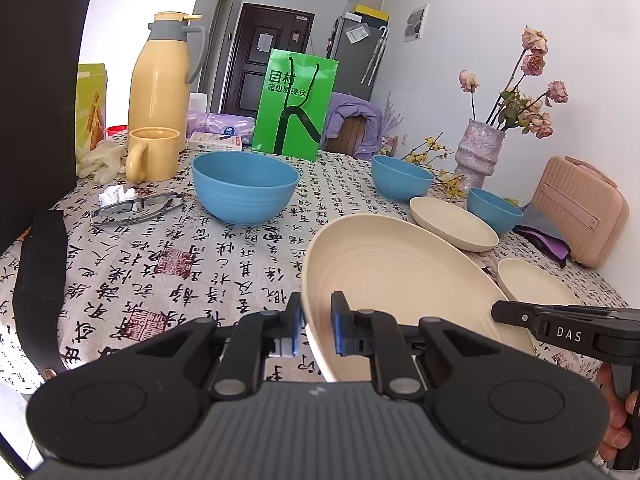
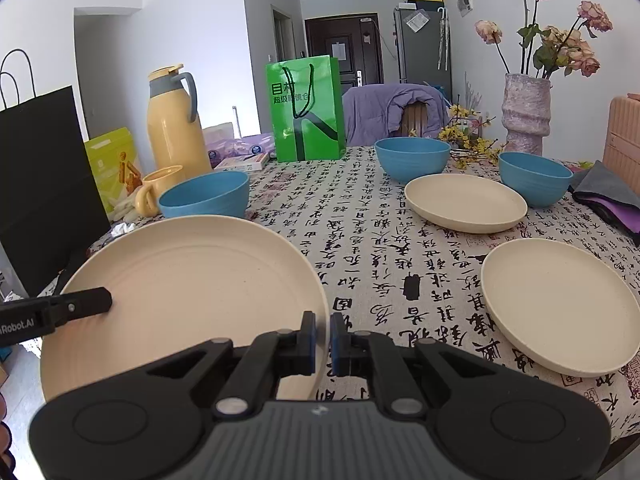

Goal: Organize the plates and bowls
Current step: 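Carry the held cream plate with both grippers toward the placed plate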

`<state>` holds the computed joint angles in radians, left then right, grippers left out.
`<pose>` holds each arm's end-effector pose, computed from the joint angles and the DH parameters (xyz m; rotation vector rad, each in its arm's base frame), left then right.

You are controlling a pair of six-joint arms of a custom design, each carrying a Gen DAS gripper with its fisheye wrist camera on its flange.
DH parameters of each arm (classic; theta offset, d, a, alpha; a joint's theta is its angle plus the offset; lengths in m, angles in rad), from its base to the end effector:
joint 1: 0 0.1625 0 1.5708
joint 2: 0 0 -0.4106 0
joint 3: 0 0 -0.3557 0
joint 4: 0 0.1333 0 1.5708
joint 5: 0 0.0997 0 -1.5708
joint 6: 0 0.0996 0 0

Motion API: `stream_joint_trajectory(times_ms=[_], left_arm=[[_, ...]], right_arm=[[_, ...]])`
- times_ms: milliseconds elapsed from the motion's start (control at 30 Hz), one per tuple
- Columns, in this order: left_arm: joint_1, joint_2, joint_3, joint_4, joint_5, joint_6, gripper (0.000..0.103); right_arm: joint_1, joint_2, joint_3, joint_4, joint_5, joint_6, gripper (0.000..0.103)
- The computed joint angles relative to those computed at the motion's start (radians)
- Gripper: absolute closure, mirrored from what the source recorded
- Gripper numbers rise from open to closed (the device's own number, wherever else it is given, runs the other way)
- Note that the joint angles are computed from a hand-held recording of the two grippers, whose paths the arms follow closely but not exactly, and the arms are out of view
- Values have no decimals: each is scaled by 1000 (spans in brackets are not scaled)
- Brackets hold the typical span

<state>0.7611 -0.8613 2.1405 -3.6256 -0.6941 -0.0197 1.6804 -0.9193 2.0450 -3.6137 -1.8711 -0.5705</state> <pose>-0.2068 -0.4868 0.1576 0.4819 2.3086 -1.3034 0.1621 -0.5237 0.1893 0.6416 -2.3596 1.0878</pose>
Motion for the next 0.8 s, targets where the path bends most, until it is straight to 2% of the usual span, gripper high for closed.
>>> stream_joint_trajectory(times_ms=[367,567,800], left_arm=[[-2,93,-129,38,-45,20,89],[-6,197,-268,95,-85,28,89],[-4,351,-481,192,-134,15,89]], right_arm=[[-54,-56,-20,23,30,-23,96],[-124,-107,-50,67,67,-38,96],[-215,-150,-144,159,96,-63,95]])
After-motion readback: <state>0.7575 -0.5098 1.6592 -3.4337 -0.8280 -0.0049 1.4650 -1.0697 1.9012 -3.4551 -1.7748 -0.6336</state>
